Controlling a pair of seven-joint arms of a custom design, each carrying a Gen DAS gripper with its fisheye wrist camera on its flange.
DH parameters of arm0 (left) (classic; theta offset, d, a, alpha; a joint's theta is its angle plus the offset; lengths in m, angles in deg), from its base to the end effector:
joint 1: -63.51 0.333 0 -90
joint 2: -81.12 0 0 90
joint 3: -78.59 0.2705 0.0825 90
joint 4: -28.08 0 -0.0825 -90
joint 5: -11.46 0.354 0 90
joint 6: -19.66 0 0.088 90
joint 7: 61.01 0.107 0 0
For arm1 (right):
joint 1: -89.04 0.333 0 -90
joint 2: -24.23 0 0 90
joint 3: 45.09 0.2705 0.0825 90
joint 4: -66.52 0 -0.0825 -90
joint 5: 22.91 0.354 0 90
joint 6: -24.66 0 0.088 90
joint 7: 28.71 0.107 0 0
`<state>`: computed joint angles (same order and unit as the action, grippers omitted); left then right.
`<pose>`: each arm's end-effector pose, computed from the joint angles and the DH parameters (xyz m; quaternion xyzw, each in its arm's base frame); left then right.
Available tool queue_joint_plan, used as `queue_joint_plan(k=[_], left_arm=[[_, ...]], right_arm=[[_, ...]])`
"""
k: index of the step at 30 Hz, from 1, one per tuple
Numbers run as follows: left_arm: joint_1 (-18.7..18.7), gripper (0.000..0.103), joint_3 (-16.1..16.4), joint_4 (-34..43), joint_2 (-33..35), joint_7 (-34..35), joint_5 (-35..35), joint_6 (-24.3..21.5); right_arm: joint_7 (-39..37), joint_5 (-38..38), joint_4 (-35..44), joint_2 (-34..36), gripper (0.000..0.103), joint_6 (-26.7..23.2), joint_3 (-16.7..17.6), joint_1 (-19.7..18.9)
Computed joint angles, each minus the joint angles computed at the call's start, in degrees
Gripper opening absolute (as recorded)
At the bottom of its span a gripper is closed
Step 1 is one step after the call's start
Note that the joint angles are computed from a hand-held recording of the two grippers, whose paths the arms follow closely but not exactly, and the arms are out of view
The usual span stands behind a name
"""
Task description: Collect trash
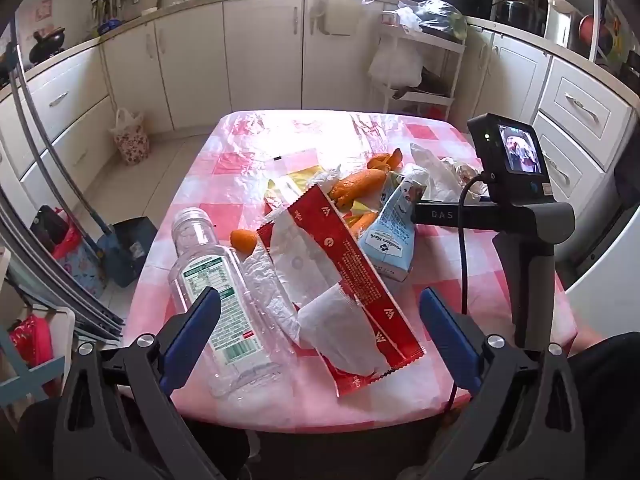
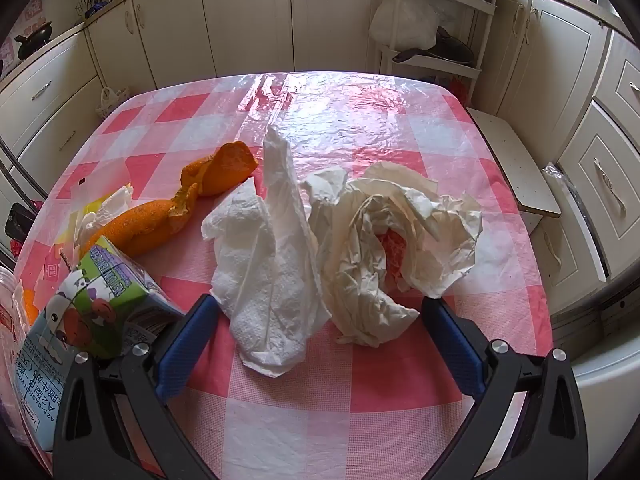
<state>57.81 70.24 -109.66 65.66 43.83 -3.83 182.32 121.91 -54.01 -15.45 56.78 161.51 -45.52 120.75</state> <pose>0.4746 -0.1074 0.4694 -0.5610 0.7509 -0.2849 0.2006 0.5950 0.3572 0.3804 -0.6128 0.7359 -0.2164 0.1900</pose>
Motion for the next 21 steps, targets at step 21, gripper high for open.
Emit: queue_joint_plan(k=[21], left_arm=[[0.6,0.096,1.9,-5.41,-6.85,1.81,-2.93,1.38]], right_arm=[[0.78,0.53,-4.85,-2.64,0.097,5.07,0.25,-0.61]])
